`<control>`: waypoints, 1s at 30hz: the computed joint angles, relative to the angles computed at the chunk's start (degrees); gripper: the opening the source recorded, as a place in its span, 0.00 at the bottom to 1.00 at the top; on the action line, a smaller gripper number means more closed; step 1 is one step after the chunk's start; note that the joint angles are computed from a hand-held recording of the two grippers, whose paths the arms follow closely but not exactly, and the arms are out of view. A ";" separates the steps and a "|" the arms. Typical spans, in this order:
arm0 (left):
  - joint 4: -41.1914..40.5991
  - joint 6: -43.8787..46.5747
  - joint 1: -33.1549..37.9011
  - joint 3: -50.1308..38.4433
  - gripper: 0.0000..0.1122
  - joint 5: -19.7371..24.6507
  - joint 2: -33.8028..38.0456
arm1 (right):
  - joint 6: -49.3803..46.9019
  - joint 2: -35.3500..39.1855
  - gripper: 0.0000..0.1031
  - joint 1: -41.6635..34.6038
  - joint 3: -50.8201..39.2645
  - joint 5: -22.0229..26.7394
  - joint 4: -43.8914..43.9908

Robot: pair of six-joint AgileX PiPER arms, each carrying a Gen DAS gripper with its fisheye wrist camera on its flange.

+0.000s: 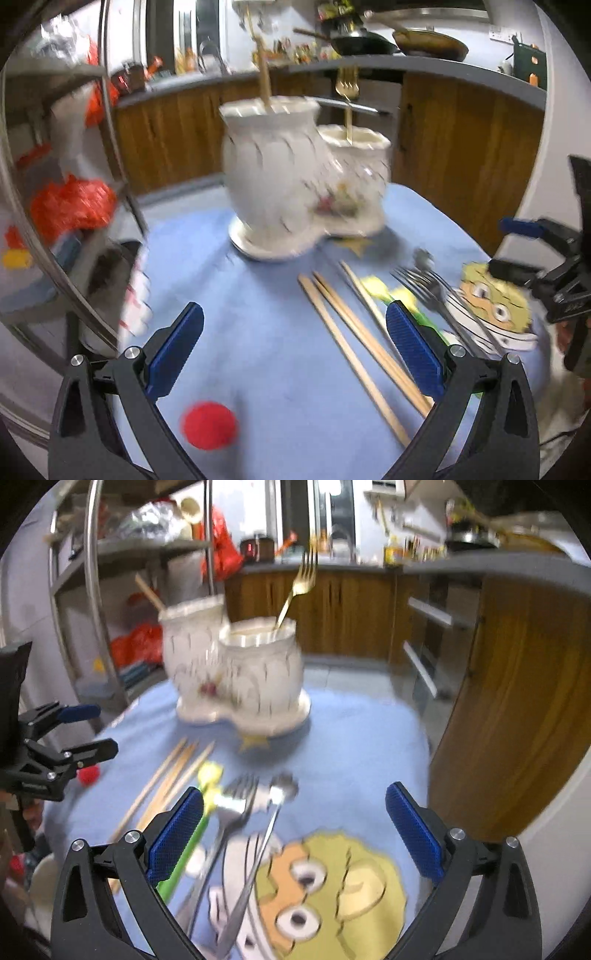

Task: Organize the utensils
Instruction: 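Move both open tools back down over the remaining utensils, then grasp another wooden chopstick with the left tool while the right tool grasps a silver fork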

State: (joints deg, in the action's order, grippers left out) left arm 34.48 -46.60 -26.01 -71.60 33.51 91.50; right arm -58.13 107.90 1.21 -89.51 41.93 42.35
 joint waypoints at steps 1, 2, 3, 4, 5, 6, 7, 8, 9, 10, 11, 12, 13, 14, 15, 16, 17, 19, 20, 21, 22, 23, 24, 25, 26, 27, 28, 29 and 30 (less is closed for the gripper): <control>-1.46 0.80 -0.06 -0.13 0.87 0.41 0.43 | 1.44 0.11 0.95 0.23 0.00 0.68 -1.52; -0.62 -0.14 -0.68 -0.63 0.87 1.91 1.14 | 2.40 0.29 0.95 0.46 0.12 0.65 -2.67; 0.53 -1.11 -1.09 -0.53 0.87 2.66 1.61 | 3.37 0.19 0.95 0.95 0.66 -0.58 -4.32; 0.56 -1.12 -1.45 -0.79 0.87 3.22 2.06 | 5.15 -0.04 0.95 1.90 1.30 -2.37 -7.12; -0.32 -0.70 -1.69 -0.98 0.87 3.36 2.39 | 5.55 0.04 0.95 2.22 1.54 -2.84 -8.08; -1.34 0.01 -1.68 -1.16 0.87 3.34 2.54 | 6.35 0.12 0.94 2.54 1.35 -2.53 -9.24; -2.49 0.93 -1.79 -1.50 0.87 3.55 2.85 | 7.79 0.42 0.93 3.05 1.05 -2.18 -10.87; -2.78 1.34 -1.81 -1.92 0.87 4.03 3.15 | 8.88 0.55 0.92 3.25 0.94 -1.94 -11.85; -2.27 1.10 -2.17 -2.05 0.87 4.73 3.44 | 9.91 0.83 0.90 3.34 0.63 -1.63 -12.51; -1.85 0.94 -2.45 -2.27 0.87 5.30 3.81 | 11.43 1.56 0.83 3.47 -0.37 -0.69 -13.18; -1.86 1.16 -2.51 -2.22 0.85 5.33 4.02 | 12.66 2.14 0.79 3.45 -1.44 0.64 -13.44; -2.15 1.46 -2.45 -2.36 0.82 5.31 4.16 | 13.02 2.54 0.72 3.29 -2.23 2.00 -12.91; -3.17 2.19 -2.25 -2.52 0.81 5.20 4.38 | 12.82 3.00 0.69 3.12 -3.09 3.68 -11.74; -4.36 2.96 -1.99 -2.68 0.78 4.91 4.58 | 12.08 3.13 0.66 2.82 -3.56 5.12 -10.58; -4.84 3.17 -1.89 -2.52 0.76 4.57 4.49 | 11.13 3.15 0.61 2.74 -3.75 6.34 -9.26; -5.34 3.40 -1.81 -2.40 0.75 4.29 4.40 | 10.30 3.02 0.58 2.94 -3.71 7.14 -8.33; -6.27 4.20 -1.66 -2.22 0.71 3.80 4.28 | 10.03 3.15 0.57 3.24 -4.01 7.68 -8.08; -8.02 5.96 -1.43 -2.74 0.64 4.06 4.70 | 9.63 3.27 0.49 3.72 -4.21 8.76 -7.99; -8.46 6.45 -1.44 -3.06 0.59 4.38 5.04 | 9.86 3.74 0.47 4.10 -4.68 9.70 -7.96; -9.00 7.05 -1.34 -3.36 0.54 4.49 5.33 | 10.25 4.12 0.43 4.34 -5.12 10.12 -8.08; -9.82 7.83 -1.25 -3.57 0.52 4.49 5.60 | 10.60 4.47 0.40 4.77 -5.35 10.35 -8.22; -10.51 8.49 -1.16 -3.64 0.49 4.41 5.72 | 10.76 4.81 0.39 5.29 -5.50 10.05 -8.37; -11.23 9.21 -1.17 -3.86 0.48 4.34 6.02 | 10.96 4.90 0.38 5.76 -5.44 9.49 -8.77; -11.29 9.36 -1.30 -4.12 0.48 4.58 6.34 | 11.31 5.01 0.37 6.31 -5.32 8.75 -9.32; -10.95 9.09 -1.51 -4.48 0.46 4.98 6.73 | 11.55 5.22 0.37 6.58 -5.47 8.44 -9.61; -10.64 8.88 -1.67 -5.03 0.41 5.47 7.32 | 11.96 5.31 0.35 7.05 -5.41 7.65 -10.20; -10.53 8.78 -1.65 -5.59 0.39 5.80 7.87 | 11.88 5.28 0.34 7.30 -5.12 6.87 -10.45; -11.12 9.17 -1.40 -6.14 0.36 5.91 8.43 | 11.76 5.34 0.34 7.65 -4.95 5.79 -10.60; -11.54 9.42 -1.14 -6.32 0.33 5.73 8.69 | 11.99 5.55 0.30 7.96 -5.08 5.02 -11.03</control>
